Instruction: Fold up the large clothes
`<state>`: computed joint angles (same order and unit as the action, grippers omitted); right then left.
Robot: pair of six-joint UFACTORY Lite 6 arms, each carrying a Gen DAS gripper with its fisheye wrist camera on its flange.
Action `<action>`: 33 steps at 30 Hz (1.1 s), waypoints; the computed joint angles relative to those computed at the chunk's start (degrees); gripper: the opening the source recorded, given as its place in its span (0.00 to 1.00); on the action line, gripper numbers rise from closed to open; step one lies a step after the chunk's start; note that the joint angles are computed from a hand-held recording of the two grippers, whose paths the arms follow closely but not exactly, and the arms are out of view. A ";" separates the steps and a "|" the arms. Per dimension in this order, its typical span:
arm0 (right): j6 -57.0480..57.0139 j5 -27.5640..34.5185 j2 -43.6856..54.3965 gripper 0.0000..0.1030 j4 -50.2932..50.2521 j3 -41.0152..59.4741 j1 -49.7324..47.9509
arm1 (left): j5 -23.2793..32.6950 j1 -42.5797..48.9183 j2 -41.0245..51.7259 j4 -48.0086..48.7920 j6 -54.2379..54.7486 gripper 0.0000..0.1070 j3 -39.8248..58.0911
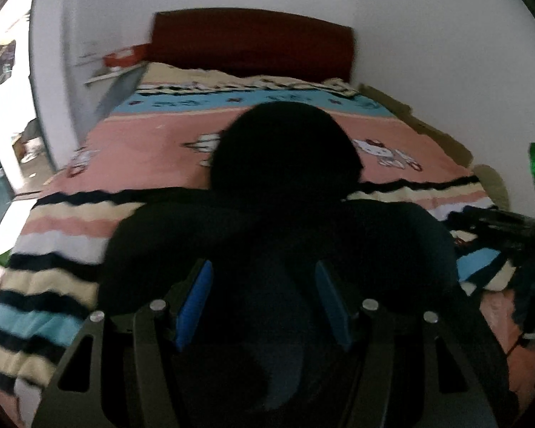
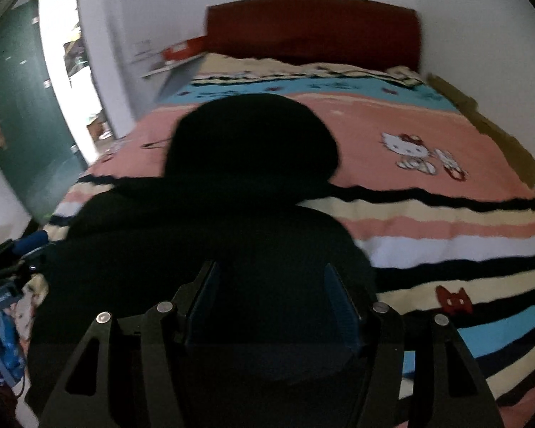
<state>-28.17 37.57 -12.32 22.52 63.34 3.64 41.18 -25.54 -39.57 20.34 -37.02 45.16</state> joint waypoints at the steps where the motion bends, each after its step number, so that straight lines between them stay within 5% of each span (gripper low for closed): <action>1: -1.81 -1.52 2.22 0.59 1.36 -0.18 -1.45 | -1.83 0.29 1.75 -0.37 0.47 0.54 -0.23; 9: -21.32 -9.81 13.14 0.66 16.98 -5.34 -5.42 | -18.27 8.22 8.56 8.43 -0.47 0.58 -12.95; 13: -29.90 -9.27 20.01 0.71 24.52 -5.54 -7.87 | -27.34 13.47 9.91 -4.60 14.05 0.62 -16.74; 16: -33.65 -10.56 23.11 0.74 28.14 -5.82 -8.58 | -30.41 13.72 13.30 -3.59 12.96 0.63 -16.50; 20: -28.95 -13.34 23.45 0.74 23.62 -5.66 -6.70 | -27.57 11.74 13.38 3.89 5.33 0.63 -15.75; 25: -11.11 -11.16 17.51 0.73 6.11 -5.39 -4.63 | -17.60 10.65 5.23 -3.88 13.28 0.63 -13.28; 33: -16.15 -7.30 8.77 0.72 12.04 -6.20 -1.65 | -9.05 7.43 -6.22 -4.84 13.83 0.63 -16.17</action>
<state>-44.32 30.27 -3.55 34.56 57.14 1.99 32.13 -18.12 -45.79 15.50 -23.20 29.00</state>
